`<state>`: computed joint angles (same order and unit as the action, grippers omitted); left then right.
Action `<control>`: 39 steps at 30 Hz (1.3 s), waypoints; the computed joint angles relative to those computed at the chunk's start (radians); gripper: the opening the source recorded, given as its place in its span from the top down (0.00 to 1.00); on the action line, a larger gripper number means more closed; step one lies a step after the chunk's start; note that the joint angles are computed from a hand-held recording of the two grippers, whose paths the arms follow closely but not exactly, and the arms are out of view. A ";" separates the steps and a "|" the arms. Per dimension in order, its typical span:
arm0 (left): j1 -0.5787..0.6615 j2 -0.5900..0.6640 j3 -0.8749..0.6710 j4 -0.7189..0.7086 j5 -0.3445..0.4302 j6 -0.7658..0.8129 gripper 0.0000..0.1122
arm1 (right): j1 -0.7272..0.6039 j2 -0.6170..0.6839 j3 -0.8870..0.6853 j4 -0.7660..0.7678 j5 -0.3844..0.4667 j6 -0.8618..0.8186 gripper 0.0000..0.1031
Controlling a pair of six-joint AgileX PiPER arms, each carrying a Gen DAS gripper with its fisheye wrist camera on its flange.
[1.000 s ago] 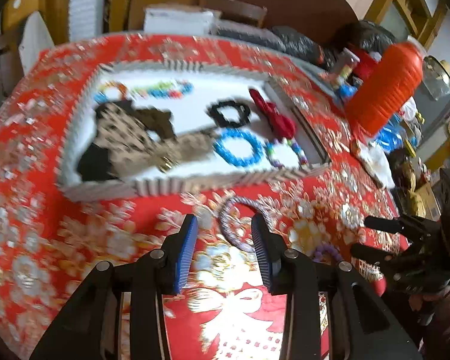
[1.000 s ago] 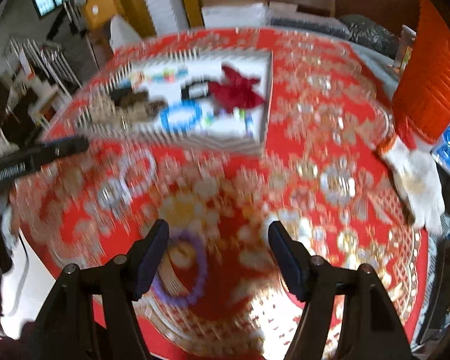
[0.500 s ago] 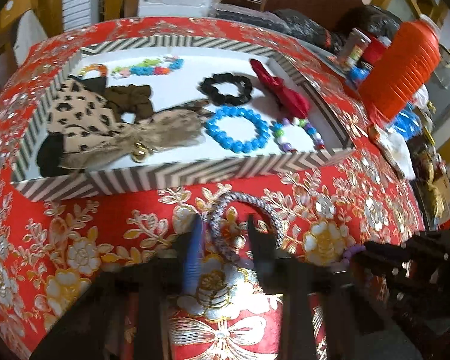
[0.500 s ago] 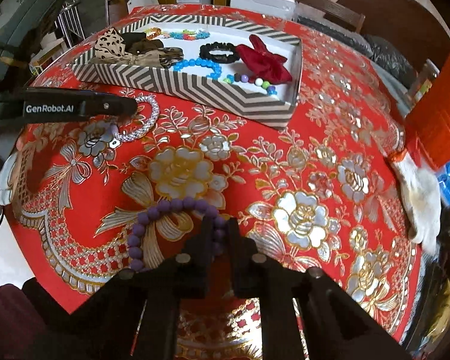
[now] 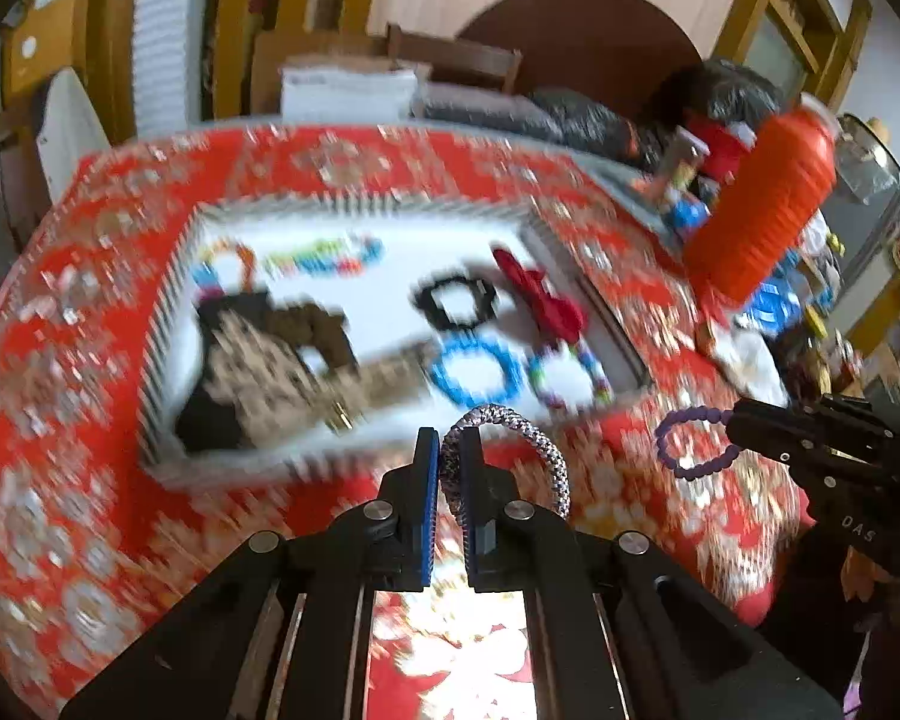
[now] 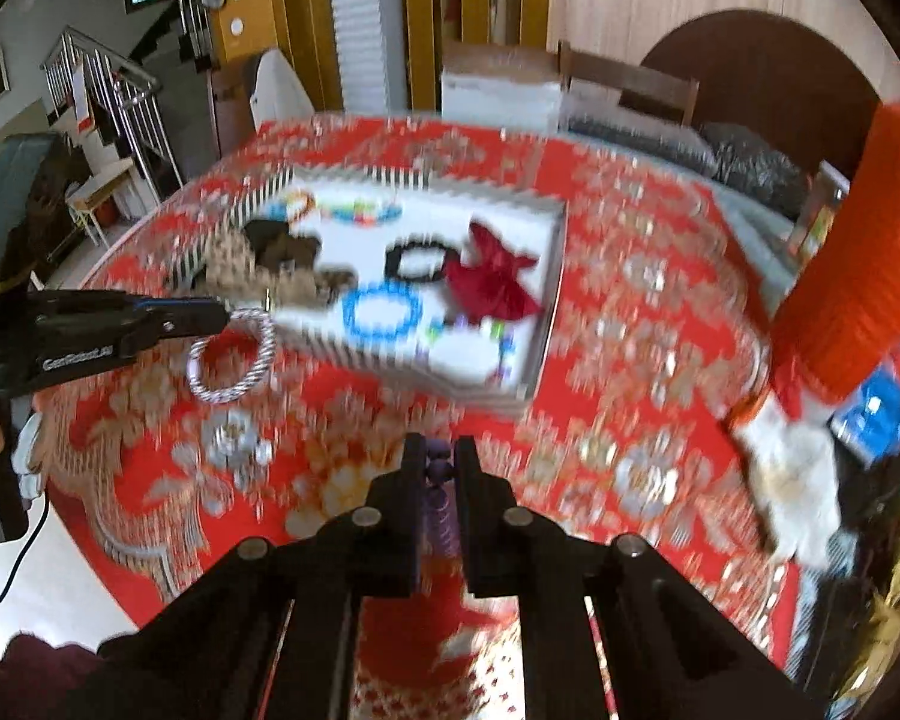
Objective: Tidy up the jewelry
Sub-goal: 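Lower the grey bracelet into tray with left tool while right tool places purple bracelet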
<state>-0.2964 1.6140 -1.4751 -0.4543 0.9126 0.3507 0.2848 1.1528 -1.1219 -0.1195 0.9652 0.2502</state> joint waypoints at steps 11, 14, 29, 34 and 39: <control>-0.005 0.194 -0.312 0.127 0.017 -0.118 0.95 | -0.038 0.261 -0.342 0.015 0.017 -0.072 0.91; -0.013 0.239 -0.367 0.149 0.028 -0.136 0.95 | -0.049 0.334 -0.425 0.023 0.029 -0.089 0.91; -0.026 0.502 -0.675 0.184 0.132 -0.224 0.95 | -0.118 0.756 -0.909 0.114 0.127 -0.137 0.91; -0.028 0.577 -0.761 0.193 0.169 -0.270 0.95 | -0.136 0.887 -1.047 0.165 0.152 -0.131 0.91; -0.032 0.622 -0.817 0.215 0.191 -0.298 0.95 | -0.144 0.982 -1.110 0.144 0.151 -0.111 0.91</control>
<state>-0.3283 2.2361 -2.2917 -0.2393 1.1032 0.0526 0.1411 2.1352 -2.2318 0.0241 1.1162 0.1396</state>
